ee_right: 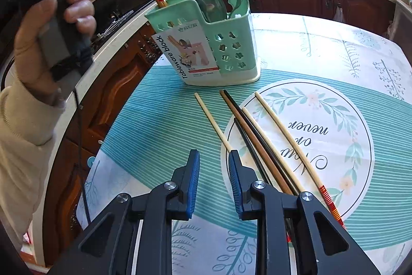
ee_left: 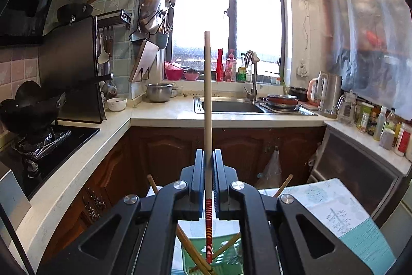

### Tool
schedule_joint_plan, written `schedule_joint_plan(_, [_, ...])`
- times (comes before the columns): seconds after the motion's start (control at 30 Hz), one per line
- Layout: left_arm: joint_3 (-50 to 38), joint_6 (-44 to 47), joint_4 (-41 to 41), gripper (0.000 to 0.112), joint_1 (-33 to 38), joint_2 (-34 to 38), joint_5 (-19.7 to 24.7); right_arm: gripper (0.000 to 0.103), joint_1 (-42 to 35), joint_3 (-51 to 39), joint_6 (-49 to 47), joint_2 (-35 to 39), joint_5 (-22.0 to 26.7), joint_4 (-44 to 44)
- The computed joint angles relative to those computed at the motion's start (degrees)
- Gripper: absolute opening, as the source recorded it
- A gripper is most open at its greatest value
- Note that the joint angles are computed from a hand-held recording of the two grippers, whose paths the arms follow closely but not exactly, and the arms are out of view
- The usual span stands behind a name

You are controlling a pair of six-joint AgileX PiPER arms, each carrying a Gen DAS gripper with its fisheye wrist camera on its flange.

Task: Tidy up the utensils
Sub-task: 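Lower the chopstick into the caddy and open the left gripper, then move both grippers back over the chopsticks on the placemat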

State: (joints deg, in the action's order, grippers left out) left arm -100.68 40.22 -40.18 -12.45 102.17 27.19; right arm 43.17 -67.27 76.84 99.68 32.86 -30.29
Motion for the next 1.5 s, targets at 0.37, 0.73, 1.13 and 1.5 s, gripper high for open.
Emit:
schedule_joint_plan(0.37, [12.75, 10.20, -7.38, 0.004, 2.20, -2.16, -0.77, 0.023, -0.46, -1.13, -3.37, 2.35, -1.12, 2.08])
schedule_joint_plan(0.73, [17.34, 10.77, -5.18, 0.004, 4.63, -3.75, 4.48, 0.023, 0.09, -2.34, -4.49, 2.74, -0.11, 2.65])
schedule_joint_plan(1.13, [12.81, -0.30, 2.01, 0.065, 7.38, -5.78, 17.28, 0.023, -0.41, -4.26, -8.61, 1.93, 3.71, 5.32])
schedule_joint_plan(1.5, [15.69, -9.54, 11.39, 0.066, 8.60, -9.47, 33.69, 0.024, -2.81, -2.27, -23.83, -1.40, 10.89, 13.81])
